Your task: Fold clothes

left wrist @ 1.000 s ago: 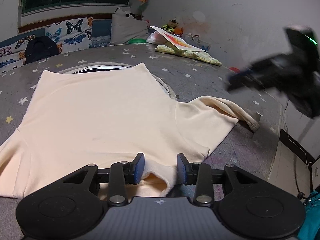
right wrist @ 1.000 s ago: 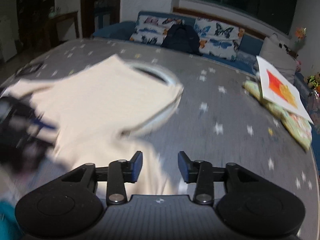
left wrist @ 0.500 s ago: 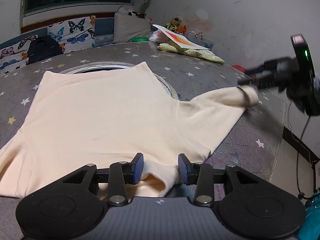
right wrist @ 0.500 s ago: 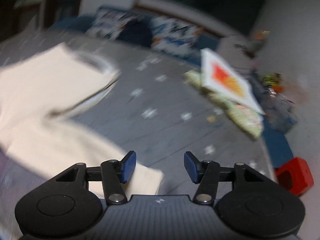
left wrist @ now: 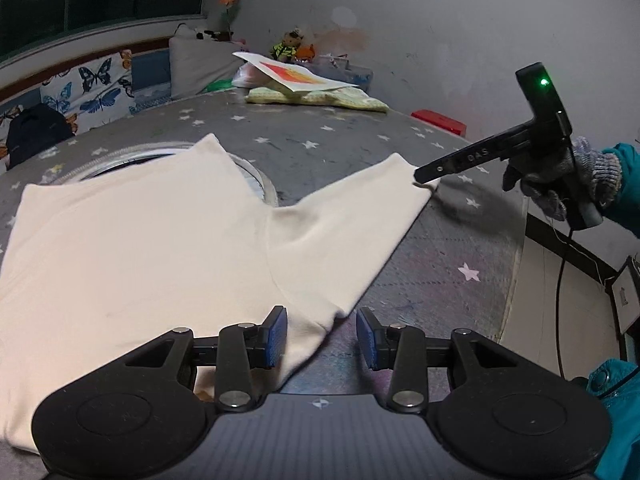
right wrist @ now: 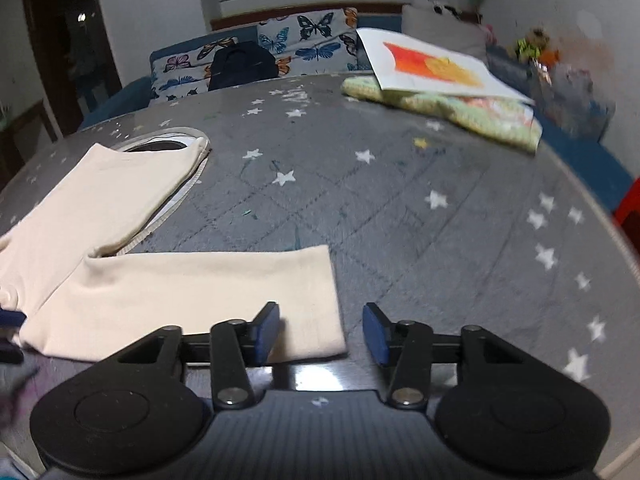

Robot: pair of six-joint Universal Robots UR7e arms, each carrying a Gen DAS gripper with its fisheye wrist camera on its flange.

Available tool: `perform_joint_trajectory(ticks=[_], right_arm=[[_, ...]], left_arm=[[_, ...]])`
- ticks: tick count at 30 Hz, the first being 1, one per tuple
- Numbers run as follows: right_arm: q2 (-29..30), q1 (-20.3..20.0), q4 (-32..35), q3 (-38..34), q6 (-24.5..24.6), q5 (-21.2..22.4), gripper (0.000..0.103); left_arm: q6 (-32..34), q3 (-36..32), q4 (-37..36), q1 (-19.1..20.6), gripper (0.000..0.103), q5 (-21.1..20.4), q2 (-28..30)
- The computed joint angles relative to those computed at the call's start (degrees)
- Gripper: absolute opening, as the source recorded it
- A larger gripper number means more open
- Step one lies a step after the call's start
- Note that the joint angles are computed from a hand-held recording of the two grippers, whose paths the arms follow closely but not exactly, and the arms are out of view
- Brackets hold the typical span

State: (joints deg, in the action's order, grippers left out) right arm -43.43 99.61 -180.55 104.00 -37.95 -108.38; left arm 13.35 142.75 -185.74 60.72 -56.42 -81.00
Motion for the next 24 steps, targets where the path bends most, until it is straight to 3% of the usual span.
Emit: perform_joint_trajectory(ticks=[2, 4, 6, 10, 16, 18, 24], right_arm=[[0.47, -0.07, -1.50, 0.42, -0.79, 0.52, 0.031], [0.38, -0.17, -1.97, 0.77, -0.57, 1.23, 0.008], [0.29, -0.03, -3.38, 1.37, -0.89, 1.31, 0.007], [-0.04, 0.66, -8.96, 2.98, -3.79, 0.64, 0.006], [-0.83, 1.03, -13.07, 2.82, -5.01, -2.06, 0.006], [-0.21, 0.66, -12.86, 1.96, -4.60, -3.22, 0.006], [2.65, -0.37, -12.54, -0.61, -4.70, -5.81, 0.006]], left_arm=[[-0.49, -0.05, -0.24, 0.38, 0.039, -0.29, 0.68], [-0.36, 0.09, -1.06, 0.35, 0.039, -0.56, 1.12], [-0.81, -0.12, -0.80, 0.37, 0.027, -0.91, 1.30], [-2.77, -0.96, -0.10, 1.33, 0.014, -4.09, 1.79], [-3.02, -1.91, -4.86, 1.56, 0.014, -7.73, 6.29], [-3.46, -1.98, -5.61, 1.47, 0.021, -8.09, 6.78], [-3.14, 1.61, -6.89, -0.28, 0.031, -5.95, 0.96]])
